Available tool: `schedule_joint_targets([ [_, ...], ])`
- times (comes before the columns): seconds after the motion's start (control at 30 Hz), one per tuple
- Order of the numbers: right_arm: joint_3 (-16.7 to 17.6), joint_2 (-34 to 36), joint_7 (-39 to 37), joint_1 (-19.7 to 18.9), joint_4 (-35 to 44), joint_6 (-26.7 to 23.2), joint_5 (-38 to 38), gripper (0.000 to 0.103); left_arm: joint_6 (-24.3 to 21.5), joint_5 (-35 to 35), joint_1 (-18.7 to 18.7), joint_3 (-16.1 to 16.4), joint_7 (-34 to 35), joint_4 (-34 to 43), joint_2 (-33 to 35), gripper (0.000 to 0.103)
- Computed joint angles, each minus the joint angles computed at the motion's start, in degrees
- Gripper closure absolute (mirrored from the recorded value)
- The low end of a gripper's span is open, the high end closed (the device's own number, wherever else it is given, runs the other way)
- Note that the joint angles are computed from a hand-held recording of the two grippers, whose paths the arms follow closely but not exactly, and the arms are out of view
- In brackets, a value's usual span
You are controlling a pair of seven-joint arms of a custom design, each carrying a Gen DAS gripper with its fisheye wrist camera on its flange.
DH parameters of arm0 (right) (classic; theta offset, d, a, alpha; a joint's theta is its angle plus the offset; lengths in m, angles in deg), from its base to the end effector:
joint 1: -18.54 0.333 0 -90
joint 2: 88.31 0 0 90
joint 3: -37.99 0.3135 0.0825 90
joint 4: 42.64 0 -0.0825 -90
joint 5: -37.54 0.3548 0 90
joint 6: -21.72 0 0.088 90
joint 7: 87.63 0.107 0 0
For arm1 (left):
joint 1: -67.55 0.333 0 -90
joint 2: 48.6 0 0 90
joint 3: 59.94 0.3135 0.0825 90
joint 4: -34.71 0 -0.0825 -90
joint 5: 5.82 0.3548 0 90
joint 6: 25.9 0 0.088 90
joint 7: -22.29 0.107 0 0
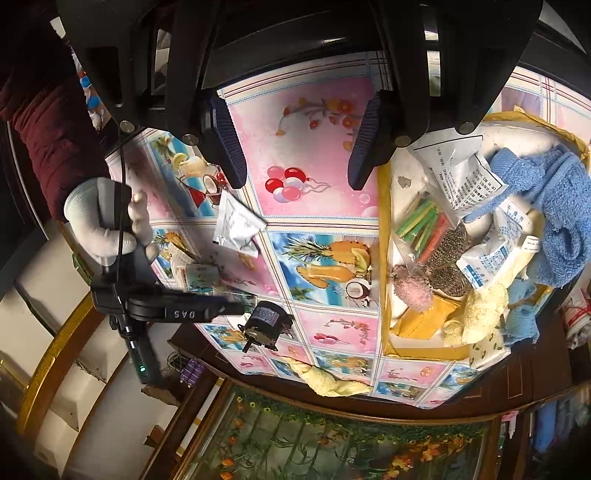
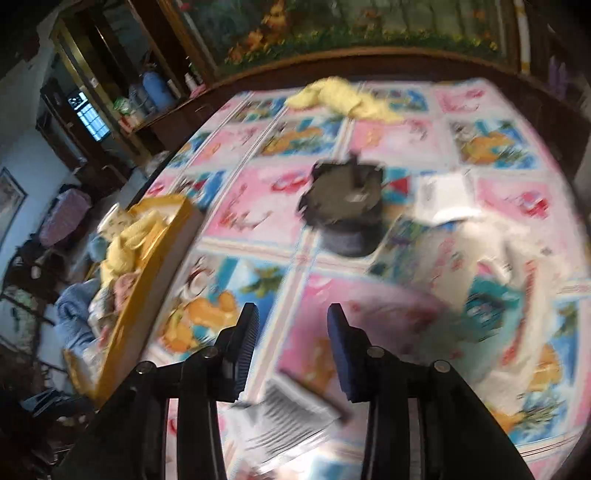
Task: Organize soft objects
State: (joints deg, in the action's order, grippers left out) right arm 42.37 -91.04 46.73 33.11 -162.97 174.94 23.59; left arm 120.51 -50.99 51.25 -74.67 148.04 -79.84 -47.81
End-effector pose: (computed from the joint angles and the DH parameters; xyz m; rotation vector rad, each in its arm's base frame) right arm 0.5210 0.1873 0.5222 -1.5546 2.0220 -0.4157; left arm 0.4952 -0.2855 0.5183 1.3231 -2.5506 1.1885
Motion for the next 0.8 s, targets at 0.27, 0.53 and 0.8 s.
schedule_joint_targets([
  [0.27, -2.9, 9.5, 8.7, -2.0, 12.7, -15.2, -13.7, 0.064, -1.4, -0.7, -0.7, -0.4, 1.6, -0.7, -0.8, 0.046],
  [0.53, -3.2, 10.7, 1.3, -1.9, 12.2, -14.9, -0.6, 0.064, -2.4, -1.4, -1.2, -0.4, 2.8, 0.4, 0.2, 0.046],
  [0.8, -0.1, 4.6, -13.7, -0.4, 3.2, -5.9, 20.5, 0.062, -2.9, -0.5, -1.3, -0.8, 2.2, 0.0, 0.0, 0.046],
])
